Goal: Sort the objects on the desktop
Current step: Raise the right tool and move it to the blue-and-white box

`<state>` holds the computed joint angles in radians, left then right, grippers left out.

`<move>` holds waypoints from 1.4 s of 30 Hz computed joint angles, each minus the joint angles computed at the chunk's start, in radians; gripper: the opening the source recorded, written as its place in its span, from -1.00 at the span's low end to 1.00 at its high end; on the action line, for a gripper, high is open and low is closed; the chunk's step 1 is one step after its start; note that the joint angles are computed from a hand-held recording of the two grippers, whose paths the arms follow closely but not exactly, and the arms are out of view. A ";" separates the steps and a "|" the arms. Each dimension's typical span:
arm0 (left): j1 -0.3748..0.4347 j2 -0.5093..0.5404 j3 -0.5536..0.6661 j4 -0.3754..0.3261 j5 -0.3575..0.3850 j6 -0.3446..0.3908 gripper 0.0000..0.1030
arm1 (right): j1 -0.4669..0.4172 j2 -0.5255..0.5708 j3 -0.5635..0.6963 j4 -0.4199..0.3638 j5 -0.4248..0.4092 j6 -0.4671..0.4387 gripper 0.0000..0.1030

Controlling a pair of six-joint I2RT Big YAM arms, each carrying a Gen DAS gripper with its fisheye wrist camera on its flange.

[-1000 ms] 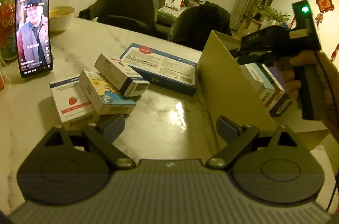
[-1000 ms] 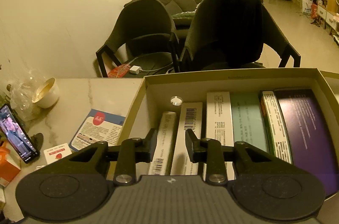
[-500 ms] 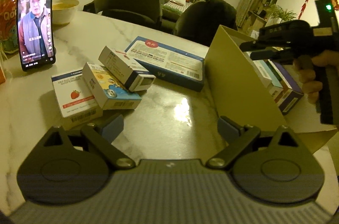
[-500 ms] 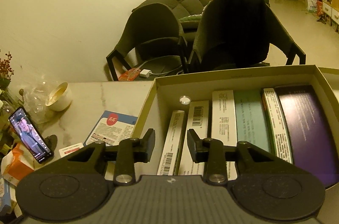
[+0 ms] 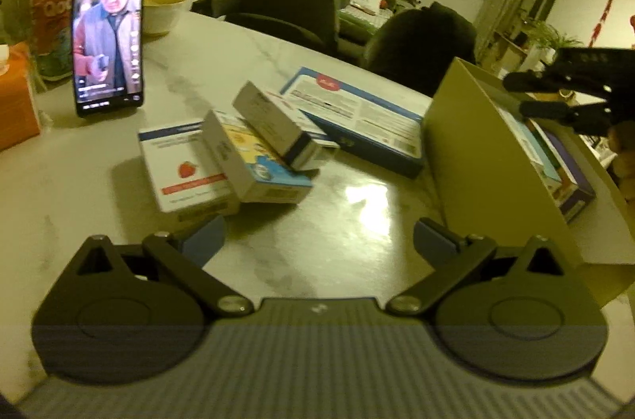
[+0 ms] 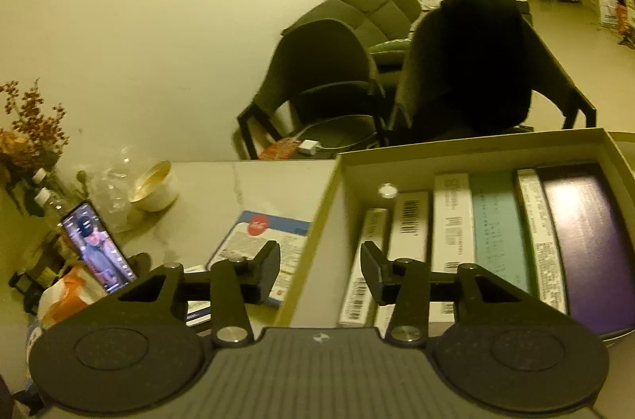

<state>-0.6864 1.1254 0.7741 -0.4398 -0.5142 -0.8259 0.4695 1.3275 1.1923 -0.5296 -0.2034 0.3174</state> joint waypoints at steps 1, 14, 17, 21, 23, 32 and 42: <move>0.004 -0.004 -0.002 -0.003 -0.003 -0.004 0.99 | 0.004 -0.002 0.000 -0.001 -0.003 -0.002 -0.04; 0.053 -0.047 -0.035 -0.027 -0.009 -0.045 0.99 | 0.065 -0.011 0.011 -0.011 -0.038 -0.038 0.09; 0.062 -0.046 -0.027 -0.025 -0.015 -0.024 0.99 | 0.081 0.006 0.030 -0.024 -0.041 -0.045 0.10; 0.086 -0.033 -0.011 -0.002 -0.009 0.029 0.99 | 0.098 0.036 0.067 -0.051 -0.062 -0.043 0.13; 0.097 -0.019 0.005 0.004 -0.003 0.056 0.99 | 0.108 0.055 0.089 -0.067 -0.066 -0.047 0.19; 0.097 0.034 0.037 0.107 0.097 0.116 0.99 | 0.145 0.195 0.263 -0.202 -0.030 -0.219 0.28; 0.103 0.147 0.053 0.292 0.244 0.180 0.84 | 0.153 0.430 0.587 -0.494 0.044 -0.517 0.44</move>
<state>-0.5833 1.2719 0.8269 -0.1483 -0.2700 -0.6462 0.6227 1.7580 1.7790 -1.0235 -0.1593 -0.1994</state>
